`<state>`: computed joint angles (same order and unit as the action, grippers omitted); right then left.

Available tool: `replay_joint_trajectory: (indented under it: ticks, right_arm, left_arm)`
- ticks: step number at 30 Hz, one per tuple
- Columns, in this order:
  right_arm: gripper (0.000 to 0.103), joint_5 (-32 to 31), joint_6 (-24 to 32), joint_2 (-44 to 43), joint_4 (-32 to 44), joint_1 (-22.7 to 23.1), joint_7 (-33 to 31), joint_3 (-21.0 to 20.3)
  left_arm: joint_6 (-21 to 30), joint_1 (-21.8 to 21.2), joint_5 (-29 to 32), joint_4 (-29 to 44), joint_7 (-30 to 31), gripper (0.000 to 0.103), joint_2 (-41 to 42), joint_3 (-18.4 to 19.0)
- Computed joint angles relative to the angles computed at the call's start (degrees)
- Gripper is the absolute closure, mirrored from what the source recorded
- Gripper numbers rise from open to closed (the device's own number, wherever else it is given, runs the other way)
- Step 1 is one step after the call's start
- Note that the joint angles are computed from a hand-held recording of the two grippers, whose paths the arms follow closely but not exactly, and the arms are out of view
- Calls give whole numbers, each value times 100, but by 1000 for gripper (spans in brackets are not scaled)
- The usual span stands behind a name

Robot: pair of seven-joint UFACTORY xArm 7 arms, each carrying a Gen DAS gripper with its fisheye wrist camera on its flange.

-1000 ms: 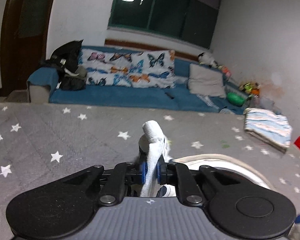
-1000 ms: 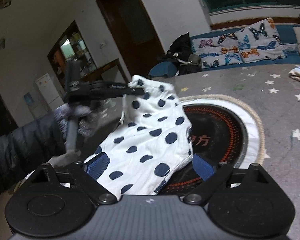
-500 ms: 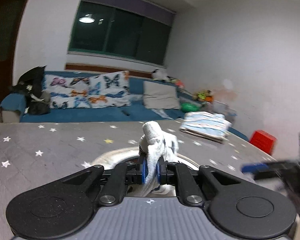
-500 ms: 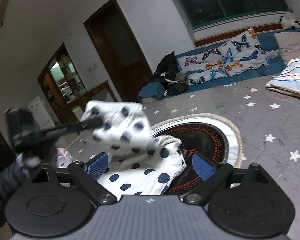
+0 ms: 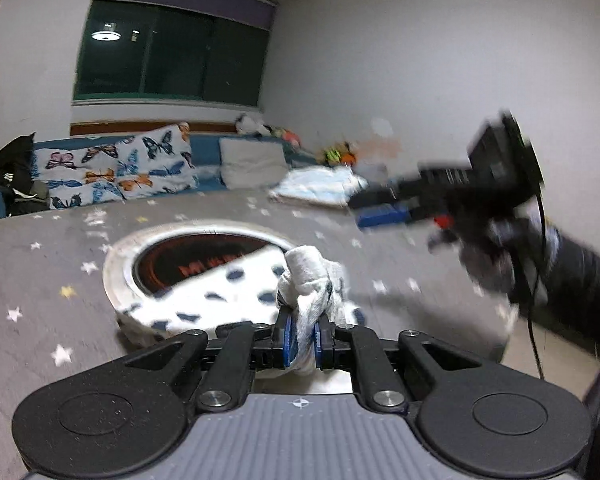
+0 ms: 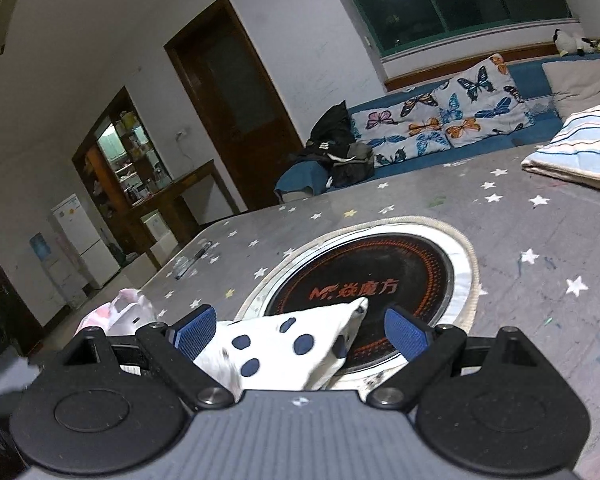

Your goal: Fold clothes

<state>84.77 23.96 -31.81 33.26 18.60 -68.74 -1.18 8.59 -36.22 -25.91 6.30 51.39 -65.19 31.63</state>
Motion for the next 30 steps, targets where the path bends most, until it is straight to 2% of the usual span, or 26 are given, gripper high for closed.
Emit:
replay_joint_trajectory:
  ticks: [5, 10, 12, 14, 20, 22, 27, 30]
  right_arm:
    - [9, -389, 388, -62, -34, 35, 225, -80]
    - [9, -844, 838, -84, -55, 96, 471, -200]
    - [9, -1095, 1148, -115, -95, 116, 579, -274]
    - [9, -1309, 1388, -140, -132, 129, 644, -310]
    - [11, -1747, 1995, -212, -250, 135, 756, -374]
    - [15, -1896, 2142, -250, -288, 126, 797, -370]
    - [17, -2348, 2550, -547, -411, 26, 969, -436]
    - [18, -2651, 2744, -762, -491, -56, 1189, -480]
  left_arm:
    - [236, 413, 217, -344, 180, 87, -184, -295]
    - [245, 573, 312, -495, 262, 86, -278, -523]
    - [316, 677, 362, -547, 271, 83, -321, -615]
    - [371, 778, 383, -590, 233, 76, -352, -712]
    - [520, 1079, 374, -775, -137, 62, -652, -1057]
    - [601, 1196, 401, -845, -307, 60, -802, -1198]
    - [931, 1511, 517, -1003, -724, 57, -1318, -1523]
    - [897, 1552, 631, -1081, -888, 57, -1487, -1700]
